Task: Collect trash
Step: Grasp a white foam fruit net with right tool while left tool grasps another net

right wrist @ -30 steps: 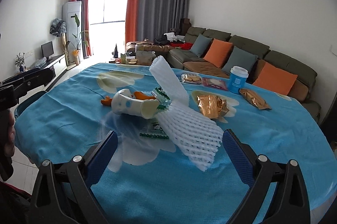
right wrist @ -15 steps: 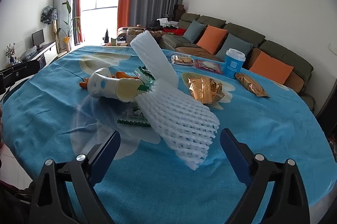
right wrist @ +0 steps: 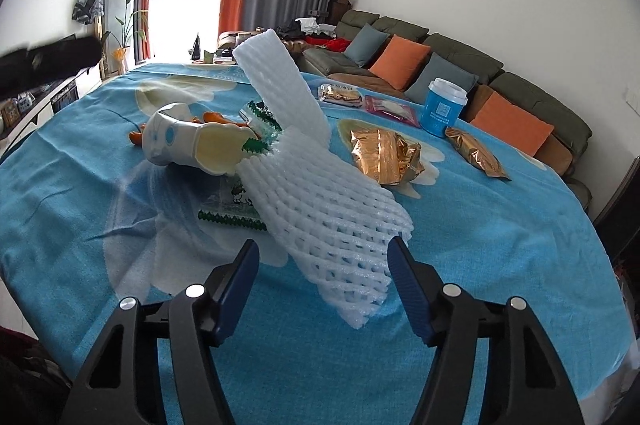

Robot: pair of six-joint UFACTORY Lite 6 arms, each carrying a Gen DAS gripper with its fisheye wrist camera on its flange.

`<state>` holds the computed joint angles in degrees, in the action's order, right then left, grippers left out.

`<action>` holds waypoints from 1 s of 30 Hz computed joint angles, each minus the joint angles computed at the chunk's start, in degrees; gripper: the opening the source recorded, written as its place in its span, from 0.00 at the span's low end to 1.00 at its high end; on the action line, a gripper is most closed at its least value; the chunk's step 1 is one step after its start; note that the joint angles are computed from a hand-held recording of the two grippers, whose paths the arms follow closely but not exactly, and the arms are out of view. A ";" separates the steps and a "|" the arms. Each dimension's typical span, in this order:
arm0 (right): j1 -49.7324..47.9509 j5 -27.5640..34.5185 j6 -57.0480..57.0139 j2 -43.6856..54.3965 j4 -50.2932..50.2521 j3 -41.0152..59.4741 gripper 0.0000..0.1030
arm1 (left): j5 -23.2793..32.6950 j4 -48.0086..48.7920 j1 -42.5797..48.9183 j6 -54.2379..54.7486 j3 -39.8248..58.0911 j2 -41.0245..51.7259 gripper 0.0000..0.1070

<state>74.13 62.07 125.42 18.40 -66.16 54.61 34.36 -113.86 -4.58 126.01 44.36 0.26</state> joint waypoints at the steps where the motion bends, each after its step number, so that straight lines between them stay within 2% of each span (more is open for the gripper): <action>1: 0.09 0.06 0.19 -0.13 -0.09 -0.15 0.61 | -0.23 -0.71 -1.24 0.43 0.82 0.38 0.91; 5: 0.09 0.09 0.73 -0.93 -0.33 -1.05 0.60 | -1.83 -2.40 -5.96 1.32 4.31 2.45 0.91; 7: -0.20 -0.29 0.90 -1.44 -0.66 -1.57 0.53 | -2.84 -1.37 -7.95 -0.02 6.76 4.61 0.91; 12: -0.45 -1.03 1.39 -2.01 -1.19 -2.45 0.45 | -6.38 2.07 -12.31 -6.46 14.97 11.93 0.91; 18: -0.76 -2.25 1.90 -2.73 -2.31 -3.35 0.25 | -6.98 21.33 -14.48 -31.80 30.57 24.51 0.91; 19: -0.75 -2.33 2.13 -3.00 -2.51 -3.64 0.23 | -6.77 23.62 -14.66 -34.69 32.61 26.18 0.89; 21: -0.57 -2.50 2.81 -3.63 -2.98 -4.27 0.17 | -6.40 27.73 -14.96 -40.01 36.46 29.25 0.77; 22: -0.49 -2.52 2.95 -3.75 -2.96 -4.35 0.13 | -6.86 28.93 -15.26 -41.58 37.80 30.31 0.67; 24: -0.12 -2.57 3.92 -4.62 -3.35 -5.22 0.10 | -6.73 30.43 -15.55 -43.64 39.78 32.00 0.61; 27: 0.53 -2.44 4.56 -5.32 -3.26 -5.77 0.09 | -8.25 26.13 -16.14 -39.11 38.90 31.70 0.44; 29: 1.07 -2.10 4.95 -5.65 -2.93 -6.05 0.09 | -8.27 23.26 -16.45 -36.13 38.20 31.37 0.25; 30: 1.31 -1.86 5.21 -5.90 -2.83 -6.26 0.09 | -8.38 22.74 -16.37 -35.23 38.05 31.16 0.21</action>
